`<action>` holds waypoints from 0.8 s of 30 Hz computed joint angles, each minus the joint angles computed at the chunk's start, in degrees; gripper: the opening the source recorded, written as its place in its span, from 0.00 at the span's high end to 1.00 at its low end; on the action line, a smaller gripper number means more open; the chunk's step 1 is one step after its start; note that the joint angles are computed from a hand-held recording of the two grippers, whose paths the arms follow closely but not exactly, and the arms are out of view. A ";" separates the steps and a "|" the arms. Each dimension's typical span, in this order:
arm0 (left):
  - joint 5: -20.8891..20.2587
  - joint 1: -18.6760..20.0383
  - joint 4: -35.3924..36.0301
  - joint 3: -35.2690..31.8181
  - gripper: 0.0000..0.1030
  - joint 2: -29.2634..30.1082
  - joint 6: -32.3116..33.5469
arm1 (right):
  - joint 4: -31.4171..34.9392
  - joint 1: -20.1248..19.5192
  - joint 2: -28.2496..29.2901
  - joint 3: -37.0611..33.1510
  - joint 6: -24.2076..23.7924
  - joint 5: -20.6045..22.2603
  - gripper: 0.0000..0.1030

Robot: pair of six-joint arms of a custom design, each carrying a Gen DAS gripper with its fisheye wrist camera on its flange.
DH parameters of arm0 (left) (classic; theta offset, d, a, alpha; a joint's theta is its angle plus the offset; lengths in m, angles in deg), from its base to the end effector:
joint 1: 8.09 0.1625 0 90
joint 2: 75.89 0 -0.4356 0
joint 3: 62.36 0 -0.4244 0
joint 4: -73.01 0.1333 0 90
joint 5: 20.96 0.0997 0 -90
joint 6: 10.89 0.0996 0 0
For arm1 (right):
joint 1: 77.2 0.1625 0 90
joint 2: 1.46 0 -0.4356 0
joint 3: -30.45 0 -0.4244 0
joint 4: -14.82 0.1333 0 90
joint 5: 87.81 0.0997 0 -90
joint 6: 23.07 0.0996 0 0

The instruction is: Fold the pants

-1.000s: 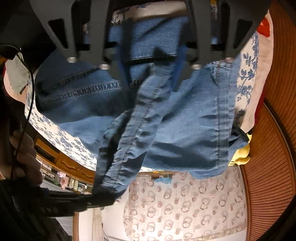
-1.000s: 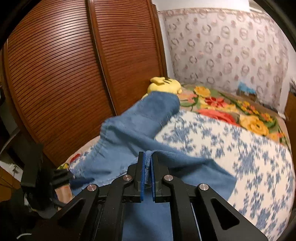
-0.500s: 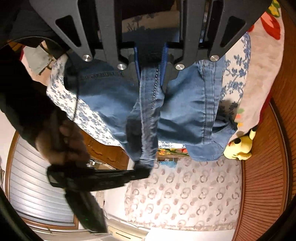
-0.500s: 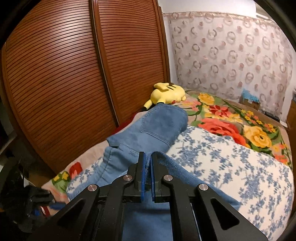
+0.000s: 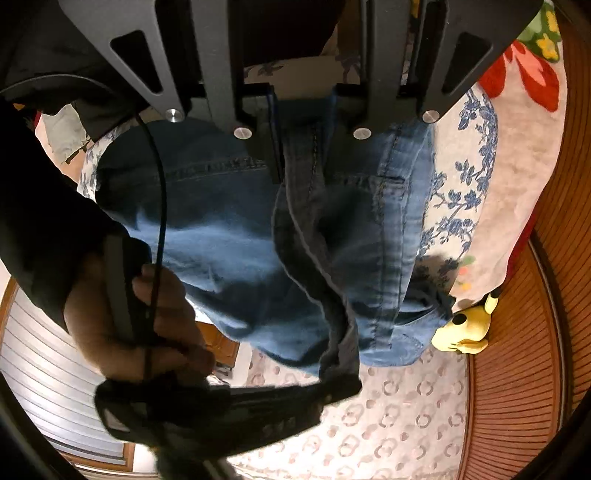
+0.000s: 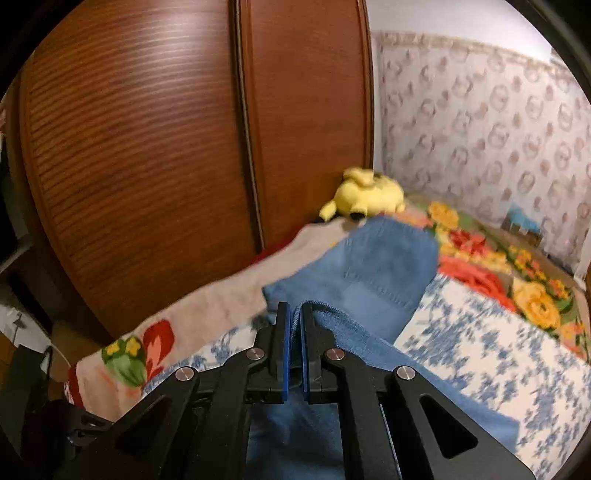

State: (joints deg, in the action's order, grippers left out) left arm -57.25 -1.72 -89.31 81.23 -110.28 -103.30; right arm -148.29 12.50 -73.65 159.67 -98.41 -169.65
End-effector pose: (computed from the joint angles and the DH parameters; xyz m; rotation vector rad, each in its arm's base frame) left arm -0.2389 -0.2416 -0.0992 0.2065 2.2726 -1.1127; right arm 0.1449 -0.4881 0.1541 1.8789 -2.3965 0.4730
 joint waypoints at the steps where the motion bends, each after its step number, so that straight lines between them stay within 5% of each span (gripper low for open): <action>1: -0.14 0.09 -0.27 0.10 0.81 0.01 0.04 | -0.73 -0.14 0.81 -0.34 0.62 -0.53 0.96; 3: -0.33 0.34 -1.03 0.22 0.79 0.05 0.48 | 0.36 -0.22 1.32 -1.34 1.60 -0.78 0.96; 5: -0.40 0.71 -0.15 -0.03 0.74 -0.30 0.47 | 2.23 -0.06 1.35 -2.45 2.45 -1.44 0.84; 7: -0.33 0.99 0.32 -0.08 0.66 -0.56 0.16 | 3.05 -0.19 0.74 -2.98 2.20 -1.07 0.60; 9: 0.12 0.85 0.71 0.05 0.59 -0.83 -0.61 | 3.03 -0.10 -0.48 -2.76 2.44 -0.15 0.53; 17: 1.91 0.86 10.98 -0.53 0.52 -3.65 -7.20 | 5.65 -5.13 -8.98 -3.04 1.10 1.97 0.53; 24: 1.62 2.98 16.46 -0.24 0.52 -5.26 -11.92 | 3.11 -10.06 -7.46 -6.33 2.10 -2.32 0.50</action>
